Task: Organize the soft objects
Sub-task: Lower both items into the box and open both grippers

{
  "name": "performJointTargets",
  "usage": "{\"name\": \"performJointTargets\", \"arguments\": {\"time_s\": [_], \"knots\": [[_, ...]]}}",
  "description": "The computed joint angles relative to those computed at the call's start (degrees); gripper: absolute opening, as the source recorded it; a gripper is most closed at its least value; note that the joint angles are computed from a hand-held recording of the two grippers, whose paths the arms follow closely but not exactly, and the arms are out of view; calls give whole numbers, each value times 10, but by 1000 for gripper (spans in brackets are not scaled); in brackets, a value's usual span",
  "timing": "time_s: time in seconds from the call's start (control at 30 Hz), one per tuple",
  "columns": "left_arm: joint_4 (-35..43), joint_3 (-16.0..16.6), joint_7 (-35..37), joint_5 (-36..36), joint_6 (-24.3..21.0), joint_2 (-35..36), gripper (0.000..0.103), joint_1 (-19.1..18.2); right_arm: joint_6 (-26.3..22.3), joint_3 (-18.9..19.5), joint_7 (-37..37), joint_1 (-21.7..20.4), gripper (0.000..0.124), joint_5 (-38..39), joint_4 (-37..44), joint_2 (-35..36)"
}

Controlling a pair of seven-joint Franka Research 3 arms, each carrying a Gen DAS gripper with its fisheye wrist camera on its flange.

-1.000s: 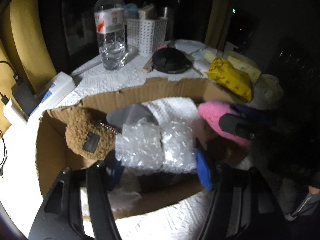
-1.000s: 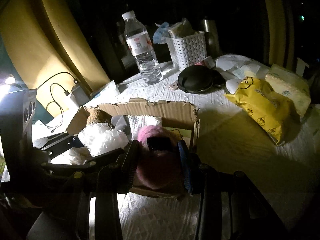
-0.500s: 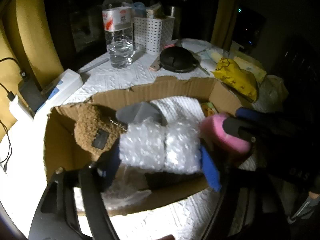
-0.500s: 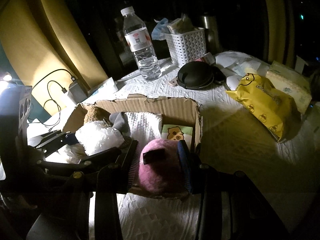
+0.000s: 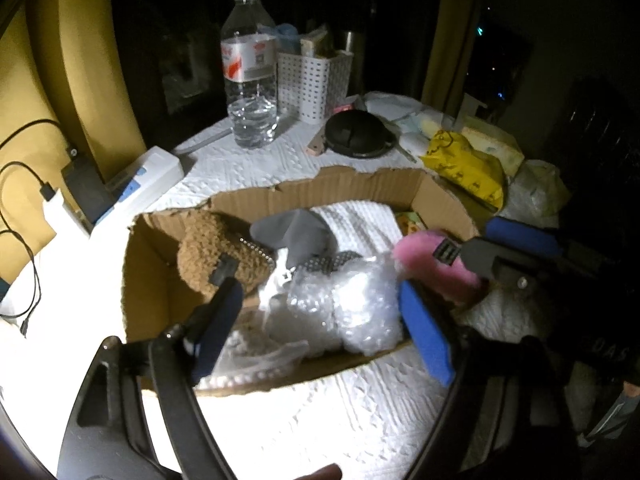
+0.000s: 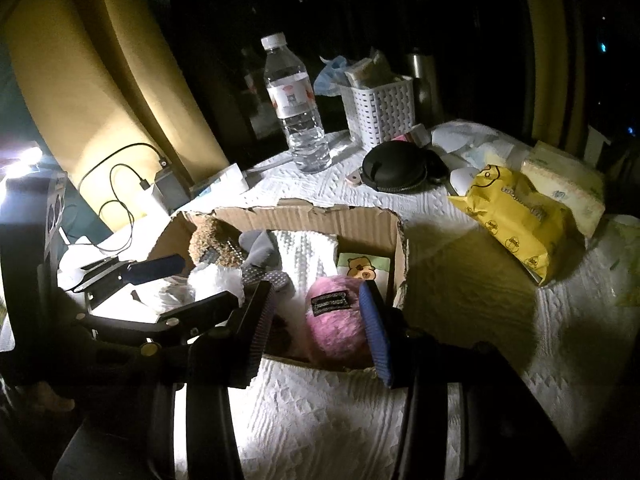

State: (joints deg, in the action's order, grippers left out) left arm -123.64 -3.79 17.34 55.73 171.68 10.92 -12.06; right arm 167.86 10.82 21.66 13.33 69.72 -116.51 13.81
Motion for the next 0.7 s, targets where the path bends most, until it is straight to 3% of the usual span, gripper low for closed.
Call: {"name": "performJointTargets", "arguments": {"time_s": [0.33,0.43,0.7], "knots": [[-39,-13,-79,75,-12,-59,82,11,15,-4,-31,12,46,40,-37,-43],[-55,-24,-102,97,-13,-81,95,23,20,-9,-42,21,46,51,-54,-61],[-98,-57,-143,131,-17,-141,96,50,35,-23,-75,49,47,96,-93,-106]]}}
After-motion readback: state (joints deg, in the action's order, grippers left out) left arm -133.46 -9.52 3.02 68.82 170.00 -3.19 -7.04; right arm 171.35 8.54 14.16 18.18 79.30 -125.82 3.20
